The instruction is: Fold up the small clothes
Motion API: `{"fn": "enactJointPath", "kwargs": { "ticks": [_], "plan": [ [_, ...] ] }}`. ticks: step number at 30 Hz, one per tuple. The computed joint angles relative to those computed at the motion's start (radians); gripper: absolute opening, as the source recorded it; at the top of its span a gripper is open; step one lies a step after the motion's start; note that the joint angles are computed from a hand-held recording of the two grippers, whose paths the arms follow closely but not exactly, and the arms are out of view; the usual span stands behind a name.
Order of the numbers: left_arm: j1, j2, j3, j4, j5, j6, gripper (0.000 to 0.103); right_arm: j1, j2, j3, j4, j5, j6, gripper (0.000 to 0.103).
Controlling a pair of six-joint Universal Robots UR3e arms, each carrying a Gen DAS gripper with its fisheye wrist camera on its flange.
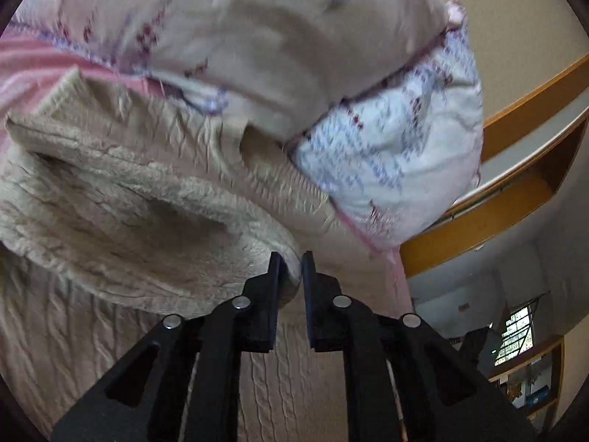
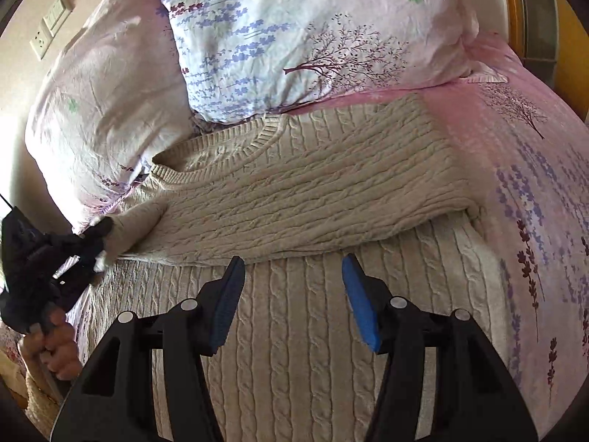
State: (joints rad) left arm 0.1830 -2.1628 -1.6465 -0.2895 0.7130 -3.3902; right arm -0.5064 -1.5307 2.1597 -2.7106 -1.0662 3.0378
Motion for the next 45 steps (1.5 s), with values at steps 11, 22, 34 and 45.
{"fn": "enactJointPath", "kwargs": {
  "ticks": [11,22,34,45],
  "plan": [
    [0.129,-0.006,-0.09,0.153,-0.016,-0.198,0.049,-0.017,0.004,0.022,-0.018,0.027,-0.015,0.057],
    [-0.017,-0.069,0.113,0.255,0.022,-0.295,0.007,-0.112,-0.04,0.065,-0.035,0.075,-0.034,0.057],
    [-0.182,0.087,0.127,-0.214,0.074,0.412,0.062,-0.298,-0.036,0.042,0.125,0.244,-0.129,0.046],
    [0.315,0.633,-0.54,-0.278,0.23,0.731,0.062,-0.079,0.217,-0.23,0.246,0.219,-0.069,0.031]
  ]
}}
